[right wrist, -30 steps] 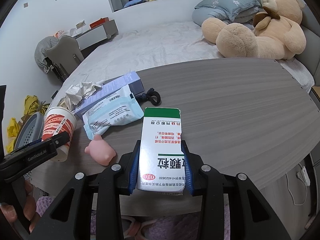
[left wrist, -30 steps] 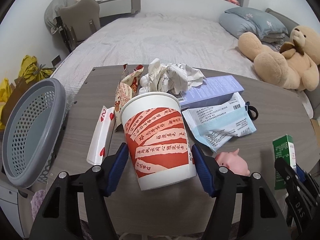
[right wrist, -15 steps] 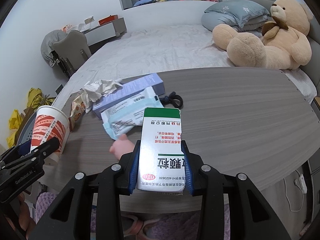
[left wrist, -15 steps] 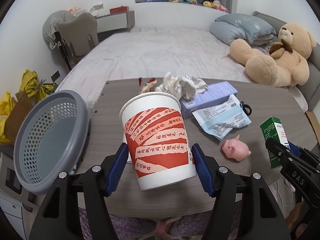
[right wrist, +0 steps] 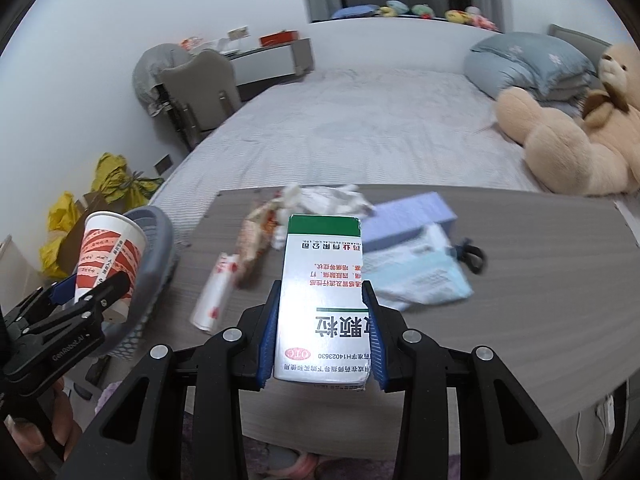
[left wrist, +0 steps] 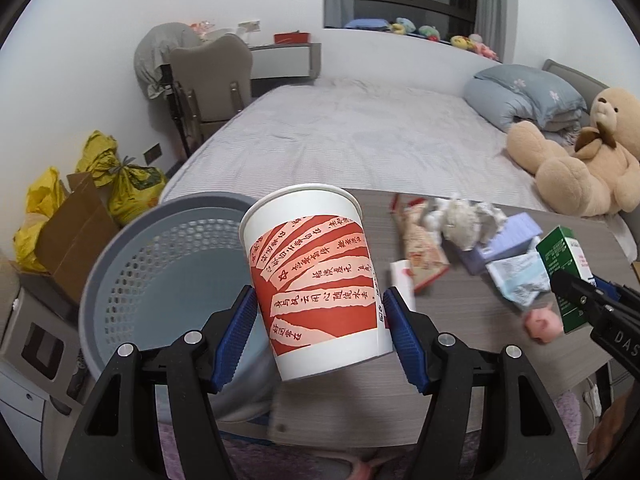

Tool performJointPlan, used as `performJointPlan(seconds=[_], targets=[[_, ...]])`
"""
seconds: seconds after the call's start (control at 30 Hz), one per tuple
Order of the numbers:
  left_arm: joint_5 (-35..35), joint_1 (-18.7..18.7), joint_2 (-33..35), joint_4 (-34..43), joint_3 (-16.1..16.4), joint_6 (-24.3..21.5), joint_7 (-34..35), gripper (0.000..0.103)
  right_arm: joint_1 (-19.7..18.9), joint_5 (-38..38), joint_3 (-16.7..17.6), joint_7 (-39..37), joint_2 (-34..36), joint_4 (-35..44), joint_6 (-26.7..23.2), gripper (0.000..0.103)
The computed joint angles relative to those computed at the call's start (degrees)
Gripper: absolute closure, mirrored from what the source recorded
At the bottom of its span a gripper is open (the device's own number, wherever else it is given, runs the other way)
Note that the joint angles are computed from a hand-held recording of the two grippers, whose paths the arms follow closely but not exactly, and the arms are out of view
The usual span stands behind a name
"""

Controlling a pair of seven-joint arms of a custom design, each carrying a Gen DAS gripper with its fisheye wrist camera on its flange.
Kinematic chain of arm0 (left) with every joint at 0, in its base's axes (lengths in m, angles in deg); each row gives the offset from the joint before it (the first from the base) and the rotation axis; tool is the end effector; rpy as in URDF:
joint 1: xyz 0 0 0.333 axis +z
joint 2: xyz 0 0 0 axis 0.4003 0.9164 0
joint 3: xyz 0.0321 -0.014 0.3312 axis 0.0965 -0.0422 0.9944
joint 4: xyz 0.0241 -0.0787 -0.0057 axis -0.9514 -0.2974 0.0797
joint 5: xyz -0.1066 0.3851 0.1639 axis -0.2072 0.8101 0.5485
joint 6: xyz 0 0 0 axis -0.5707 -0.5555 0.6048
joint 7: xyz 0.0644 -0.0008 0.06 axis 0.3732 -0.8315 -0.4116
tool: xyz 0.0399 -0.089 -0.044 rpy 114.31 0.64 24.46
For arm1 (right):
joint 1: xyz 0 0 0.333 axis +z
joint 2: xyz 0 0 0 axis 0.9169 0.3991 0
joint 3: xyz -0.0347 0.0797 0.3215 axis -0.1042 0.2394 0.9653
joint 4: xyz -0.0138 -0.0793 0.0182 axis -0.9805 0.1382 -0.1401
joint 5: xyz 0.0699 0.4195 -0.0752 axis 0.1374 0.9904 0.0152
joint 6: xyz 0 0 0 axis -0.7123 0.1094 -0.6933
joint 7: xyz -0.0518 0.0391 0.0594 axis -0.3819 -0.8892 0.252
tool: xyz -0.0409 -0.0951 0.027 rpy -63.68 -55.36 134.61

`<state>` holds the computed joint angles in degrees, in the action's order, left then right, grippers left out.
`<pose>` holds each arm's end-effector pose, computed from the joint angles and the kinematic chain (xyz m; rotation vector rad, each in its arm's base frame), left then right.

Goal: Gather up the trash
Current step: 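Carry the cup and box over the grey basket and release both, then withdraw both tools from the basket back toward the table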

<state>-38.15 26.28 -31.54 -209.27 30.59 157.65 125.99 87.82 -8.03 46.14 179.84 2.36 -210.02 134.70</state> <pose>0.4520 -0.1396 0.4854 -1.6472 1.8581 -0.7832 0.4263 0.3362 0.4784 -1.6482 1.7912 -0.5694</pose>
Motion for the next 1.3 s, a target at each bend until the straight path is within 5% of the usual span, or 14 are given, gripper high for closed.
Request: performJointPlan(seconds=[0.5, 0.77, 1.0, 1.17, 1.3], targets=[[2.30, 7.71, 3.43, 0.91, 4.13, -1.22, 1.67, 0.040, 8.93, 11.63, -2.75, -21.85, 22.94, 23.85, 3.70, 0.066], [0.83, 7.90, 5.56, 1.85, 7.25, -1.85, 2.91, 0.040, 12.14, 19.85, -3.31, -32.62, 31.26, 33.67, 1.49, 0.066], [3.45, 10.83, 6.37, 2.39, 6.01, -1.97, -0.04, 0.039, 13.75, 23.04, -4.32, -36.99, 34.41, 37.37, 1.40, 0.066], [4.34, 11.33, 6.56, 2.65, 6.37, -2.50, -1.25, 0.031, 15.33, 22.30, -5.99, -36.25, 34.87, 37.96, 2.35, 0.043], [4.65, 11.49, 6.76, 2.71, 6.74, -2.51, -1.72, 0.030, 16.31, 20.25, -6.88, -34.74, 34.94, 38.25, 1.93, 0.043]])
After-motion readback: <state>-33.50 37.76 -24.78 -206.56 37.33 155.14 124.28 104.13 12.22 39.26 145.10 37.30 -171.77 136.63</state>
